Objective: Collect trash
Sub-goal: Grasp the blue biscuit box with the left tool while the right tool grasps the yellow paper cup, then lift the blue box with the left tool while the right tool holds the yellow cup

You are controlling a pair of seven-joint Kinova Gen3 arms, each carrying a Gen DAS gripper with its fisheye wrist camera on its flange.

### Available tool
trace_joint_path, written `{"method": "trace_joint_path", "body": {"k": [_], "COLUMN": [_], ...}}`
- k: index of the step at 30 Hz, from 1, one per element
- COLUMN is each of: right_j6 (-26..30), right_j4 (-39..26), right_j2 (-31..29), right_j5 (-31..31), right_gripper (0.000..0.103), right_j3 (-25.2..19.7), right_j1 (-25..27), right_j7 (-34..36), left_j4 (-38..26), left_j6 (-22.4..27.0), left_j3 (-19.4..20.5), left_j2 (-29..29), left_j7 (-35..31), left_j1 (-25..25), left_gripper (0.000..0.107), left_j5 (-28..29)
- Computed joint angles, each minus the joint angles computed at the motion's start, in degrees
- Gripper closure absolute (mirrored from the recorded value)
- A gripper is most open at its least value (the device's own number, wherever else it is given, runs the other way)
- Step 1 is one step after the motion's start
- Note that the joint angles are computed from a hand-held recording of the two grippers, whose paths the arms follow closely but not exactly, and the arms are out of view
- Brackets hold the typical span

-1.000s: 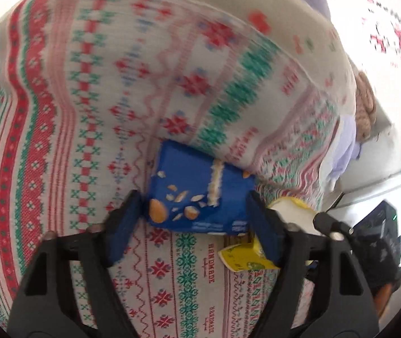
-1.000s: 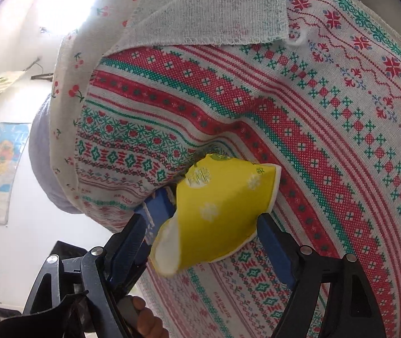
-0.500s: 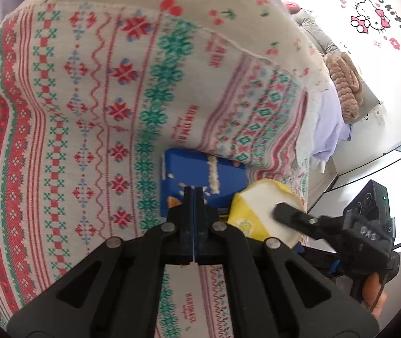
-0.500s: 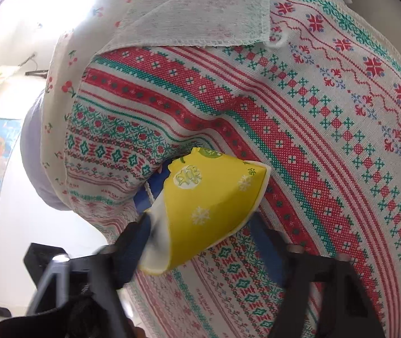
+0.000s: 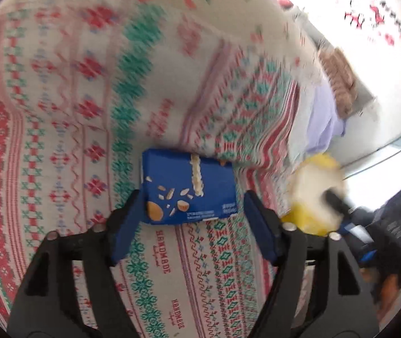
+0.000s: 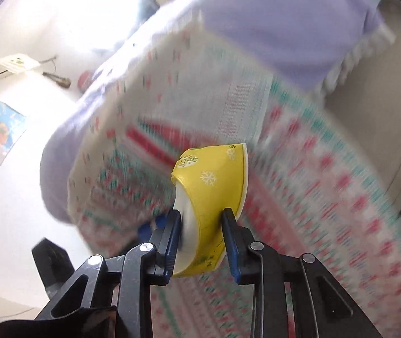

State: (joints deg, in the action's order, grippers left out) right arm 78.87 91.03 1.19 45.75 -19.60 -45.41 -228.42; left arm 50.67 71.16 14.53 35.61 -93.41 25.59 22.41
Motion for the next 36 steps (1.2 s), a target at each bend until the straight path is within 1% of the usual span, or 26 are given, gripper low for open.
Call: {"method": "trace_joint_path", "body": {"k": [2,3,4,6,8,9,12,14,16,17,20,23,25,26,27,29,30,31,32,35,36], "right_j6": [3.0,3.2,2.4,-0.9,-2.6,-2.7,-2.0,-0.4,0.5,0.4,-1.0,-1.1,-1.2,-1.1,-1.1,-1.2,-1.5,-1.5,-1.4,-1.2,-1.2], "right_j4": [-0.5,-0.3,1.0,2.9,5.0,5.2,7.2,7.5,7.5,7.7,8.3,8.5,8.6,8.5,8.6,8.7,8.8,8.8,8.8,8.6,8.6], "right_j2": [0.2,0.1,-1.0,-2.3,-3.4,-3.7,-4.7,-5.3,-5.4,-5.5,-5.8,-5.8,-5.9,-5.9,-5.9,-5.9,-6.0,-6.0,-5.9,-5.7,-5.7], "right_j5": [1.0,1.2,0.5,0.0,-0.2,-0.2,-0.1,-0.1,-0.1,-0.1,-0.2,0.1,0.2,0.2,0.1,0.1,0.0,0.1,0.1,0.3,0.3], "right_gripper": [0.073,0.073,0.073,0.073,0.073,0.073,0.073,0.073,0.073,0.072,0.072,0.072,0.072,0.072,0.072,0.072,0.072,0.072,0.072,0.072,0.072], "right_j3": [-0.1,0.1,0.1,0.0,-0.7,-1.0,-2.5,-3.5,-4.1,-4.2,-4.3,-4.8,-4.9,-5.0,-5.0,-5.0,-5.0,-5.1,-5.2,-5.3,-5.3], "right_j1": [-0.5,-0.9,-0.2,0.9,1.8,2.3,3.0,3.4,3.7,3.8,4.4,4.6,4.7,4.7,4.7,4.8,4.8,4.8,4.8,4.7,4.6], "right_j7": [-0.2,-0.6,-0.6,-1.4,-2.7,-3.1,-5.0,-5.8,-6.3,-6.4,-6.3,-6.8,-6.7,-6.8,-6.9,-7.0,-7.0,-7.1,-7.2,-7.2,-7.1], "left_j4": [-1.5,-2.3,-3.2,-3.7,-4.0,-3.6,-3.0,-1.4,0.5,0.4,-1.3,0.5,3.3,3.2,3.4,3.5,3.7,3.8,3.8,3.6,3.5], "left_j6": [0.5,1.0,1.8,2.5,2.9,2.8,3.0,0.8,-2.7,-3.2,-2.5,-5.1,-7.3,-8.2,-8.4,-8.3,-8.1,-7.8,-7.4,-5.9,-5.7], "left_j3": [-1.0,-1.3,-1.5,-2.0,-2.5,-3.0,-3.0,-3.3,-5.8,-6.3,-5.1,-5.1,-4.1,-3.5,-3.1,-1.5,-1.0,-0.9,-0.8,-0.7,-0.6], "left_j2": [0.5,0.8,1.1,1.1,1.0,0.6,0.0,-1.0,-1.9,-1.7,-0.4,-1.1,-2.6,-2.2,-2.2,-1.9,-1.8,-2.0,-2.0,-1.9,-1.9], "left_j7": [0.7,0.4,0.1,-1.2,-2.5,-3.3,-5.7,-7.1,-5.2,-3.7,-1.0,0.8,-0.7,-0.8,-0.8,-2.9,-4.1,-4.5,-5.1,-5.8,-5.9], "left_j1": [3.0,4.4,5.5,7.6,10.1,11.5,14.0,16.0,19.5,20.4,19.9,19.7,17.2,16.6,15.8,12.3,10.9,10.3,9.7,8.8,8.6], "left_gripper": [0.028,0.028,0.027,0.027,0.027,0.027,0.027,0.027,0.026,0.026,0.027,0.027,0.028,0.033,0.035,0.044,0.045,0.048,0.056,0.069,0.071], "left_j5": [-3.0,-4.7,-6.0,-8.6,-11.4,-13.4,-16.3,-19.0,-23.0,-24.1,-23.5,-23.3,-21.9,-21.0,-19.5,-16.5,-15.1,-14.3,-13.7,-12.0,-11.4]}}
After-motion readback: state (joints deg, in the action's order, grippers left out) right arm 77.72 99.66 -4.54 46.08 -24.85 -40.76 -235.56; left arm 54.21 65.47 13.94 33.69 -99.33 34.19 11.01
